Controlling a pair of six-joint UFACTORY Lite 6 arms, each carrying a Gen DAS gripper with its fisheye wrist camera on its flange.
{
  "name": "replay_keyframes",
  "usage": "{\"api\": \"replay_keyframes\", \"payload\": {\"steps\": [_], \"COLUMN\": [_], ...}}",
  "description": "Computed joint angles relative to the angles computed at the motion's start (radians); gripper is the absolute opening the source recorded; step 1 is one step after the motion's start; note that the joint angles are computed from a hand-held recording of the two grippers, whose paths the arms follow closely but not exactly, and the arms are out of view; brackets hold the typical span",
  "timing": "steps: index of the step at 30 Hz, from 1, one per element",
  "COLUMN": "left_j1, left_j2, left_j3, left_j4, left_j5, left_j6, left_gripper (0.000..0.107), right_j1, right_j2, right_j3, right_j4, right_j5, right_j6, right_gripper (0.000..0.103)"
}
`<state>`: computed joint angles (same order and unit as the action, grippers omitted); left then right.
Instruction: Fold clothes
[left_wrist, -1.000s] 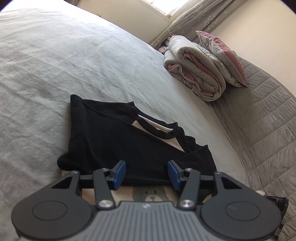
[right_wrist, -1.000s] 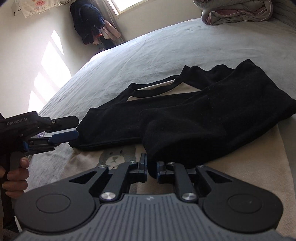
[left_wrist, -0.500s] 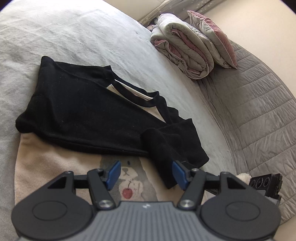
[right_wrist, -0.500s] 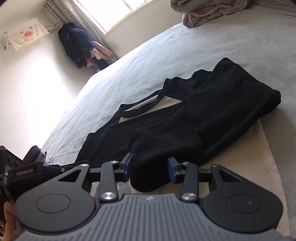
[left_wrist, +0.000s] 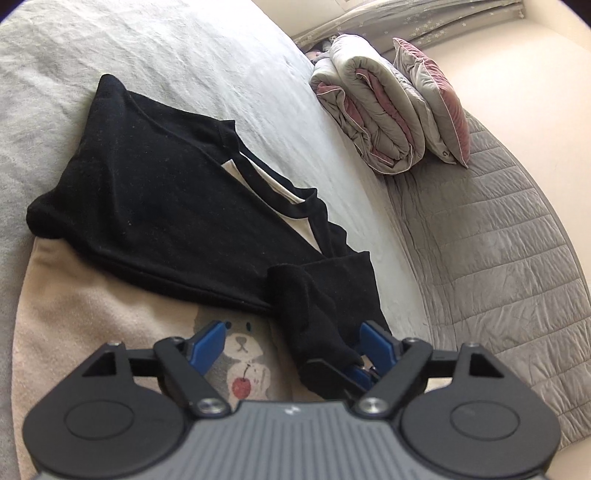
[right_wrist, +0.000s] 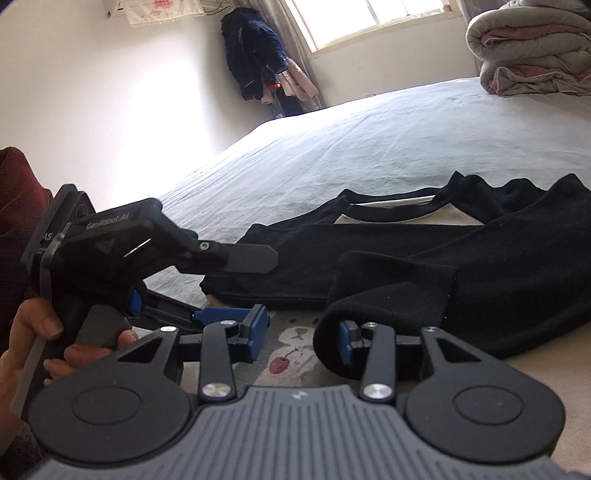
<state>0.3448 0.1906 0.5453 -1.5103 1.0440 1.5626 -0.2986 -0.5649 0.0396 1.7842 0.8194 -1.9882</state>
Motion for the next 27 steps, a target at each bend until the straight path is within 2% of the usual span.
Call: {"api": "replay_keyframes", "payload": {"steps": [6,11,16,19,24,27], "left_j1": [-0.008,0.005,0.024,0.033,0.06,0.077], "left_j2": [0.077,0.067,0.091,0.1,0.104,0.115], "left_j3": [0.035,0.036,0.055,0.065,0.076,0.073], "left_j4": [0.001,0.011,0.03,0.039,0.072,0.08], "left_j5": [0.026,0.033,0.049,0.056,0.076,0.067], "left_j6": [-0.007,-0.006,-0.023,-0.031,-0.03,0.0], "left_gripper": [0.081,0.081,0.081,0.081,0.081,0.08], "right_j1": [0.163,0.322,0.38,0.41,0.463,0.49], "right_j2": [0.006,-0.118,-0.12,-0.097,-0.079,-0.086], "right_j3": [-0.013,-0.037,-0.013,-0.008,0.002,-0.008], "right_j4": [0.123,0.169,0.074,0.071,0.052,0.062], "right_j5": [-0.098,-0.235,-0.246,-0.262,-0.228,-0.259], "right_j6": [-0.115,-0.125,-0.07,-0.071,-0.06,-0.062], "right_gripper": [0.045,0.045,0.045,0.045,0.045,0.045]}}
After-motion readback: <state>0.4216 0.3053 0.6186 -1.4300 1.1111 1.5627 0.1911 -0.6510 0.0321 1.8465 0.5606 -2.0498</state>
